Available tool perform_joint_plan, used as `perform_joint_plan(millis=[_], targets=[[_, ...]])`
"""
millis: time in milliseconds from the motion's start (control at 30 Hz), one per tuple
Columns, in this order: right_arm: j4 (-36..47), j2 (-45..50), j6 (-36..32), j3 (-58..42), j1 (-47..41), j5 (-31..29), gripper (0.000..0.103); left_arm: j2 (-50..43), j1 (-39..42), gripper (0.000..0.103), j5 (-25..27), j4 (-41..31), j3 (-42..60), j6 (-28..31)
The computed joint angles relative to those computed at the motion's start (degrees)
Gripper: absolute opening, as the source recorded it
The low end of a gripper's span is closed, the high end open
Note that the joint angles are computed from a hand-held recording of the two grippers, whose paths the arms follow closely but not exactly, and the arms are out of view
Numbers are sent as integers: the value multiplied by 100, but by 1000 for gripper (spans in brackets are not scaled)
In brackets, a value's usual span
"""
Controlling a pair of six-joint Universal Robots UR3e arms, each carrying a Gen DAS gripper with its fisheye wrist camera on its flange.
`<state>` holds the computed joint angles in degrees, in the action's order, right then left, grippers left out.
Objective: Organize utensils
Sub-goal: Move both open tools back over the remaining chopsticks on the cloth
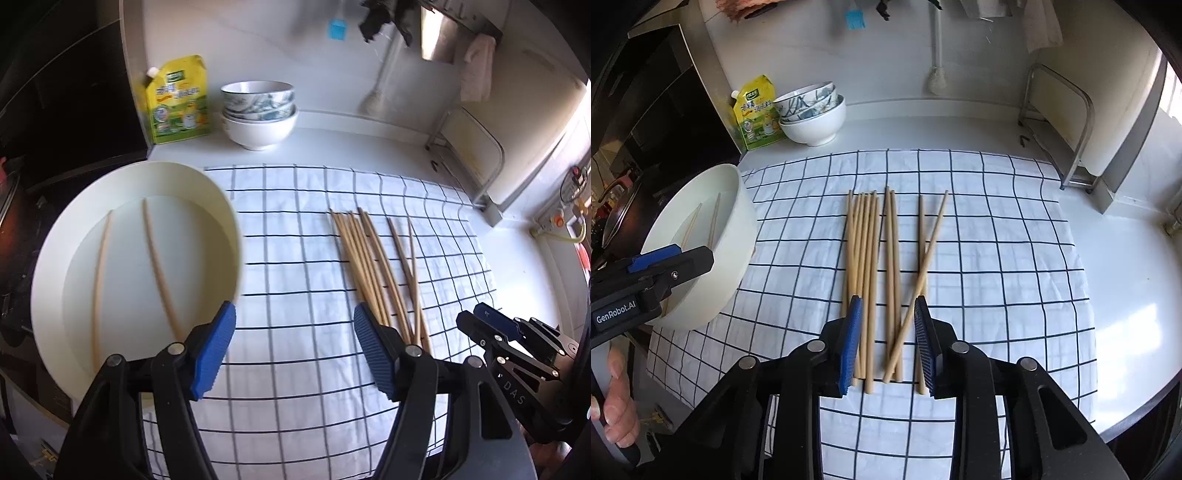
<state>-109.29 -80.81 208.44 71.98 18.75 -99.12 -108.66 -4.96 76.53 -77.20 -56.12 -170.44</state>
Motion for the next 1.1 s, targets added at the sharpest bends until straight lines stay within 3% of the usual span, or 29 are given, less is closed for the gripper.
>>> perform_joint_plan(millis=[267,567,1100], targets=[[-578,-530,-331,1246,-426,129,42,-242,-539,84,261,559,-279,-465],[-1322,-405,-590,1998,-778,447,43,-583,-914,86,835,1242,-647,-848],[-1906,260,-832,1848,-941,740,43,-966,-940,86,1031,1607,-774,-1099]])
